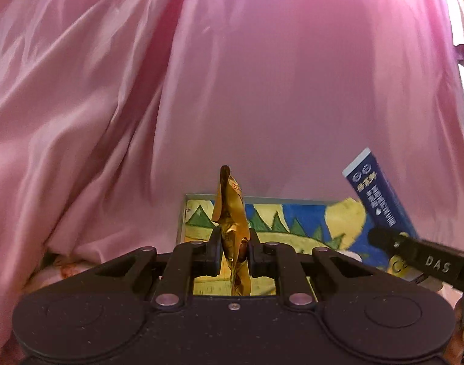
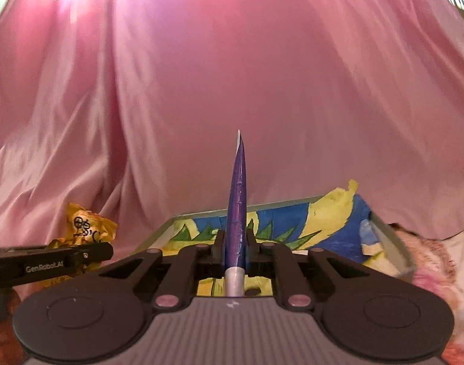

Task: Organize snacks
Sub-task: 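Carry both snacks to the grey tray and open both grippers to drop them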

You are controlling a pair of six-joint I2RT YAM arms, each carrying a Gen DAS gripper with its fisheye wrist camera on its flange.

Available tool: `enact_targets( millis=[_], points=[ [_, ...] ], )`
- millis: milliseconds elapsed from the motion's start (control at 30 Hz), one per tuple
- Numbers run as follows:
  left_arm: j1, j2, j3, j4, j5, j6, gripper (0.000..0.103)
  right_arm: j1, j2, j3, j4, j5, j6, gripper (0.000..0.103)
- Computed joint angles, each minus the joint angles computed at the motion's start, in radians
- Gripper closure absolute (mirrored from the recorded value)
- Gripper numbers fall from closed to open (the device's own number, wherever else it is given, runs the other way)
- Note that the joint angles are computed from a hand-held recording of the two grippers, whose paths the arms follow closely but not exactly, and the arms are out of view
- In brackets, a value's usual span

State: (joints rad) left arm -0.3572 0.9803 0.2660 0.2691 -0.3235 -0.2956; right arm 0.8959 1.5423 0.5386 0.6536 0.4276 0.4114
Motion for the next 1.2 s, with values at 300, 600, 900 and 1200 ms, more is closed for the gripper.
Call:
enact_targets(
  millis=[300,600,900,1200],
  points=[
    [0.127,0.317,0.053,0.184,0.156,-0.018,0.086,-0.126,0.240,0.183,-0.032,-0.173,0.075,0.090],
    [0.170,0.395,0.077,0.212,0.220,0.000,0.080,-0.134,0.299,0.228,-0.059,-0.213,0.068,0.090],
    [0.110,0.288,0.019,0.185,0.134,-0.009,0.035,-0.103,0.273,0.207,-0.065,-0.099,0.027,0.047],
    [0.026,-0.007,-0.072,0.064,-0.002,-0.024,0.005,-0.045,0.146,0.089,-0.009,0.067,-0.075,0.016]
  ],
)
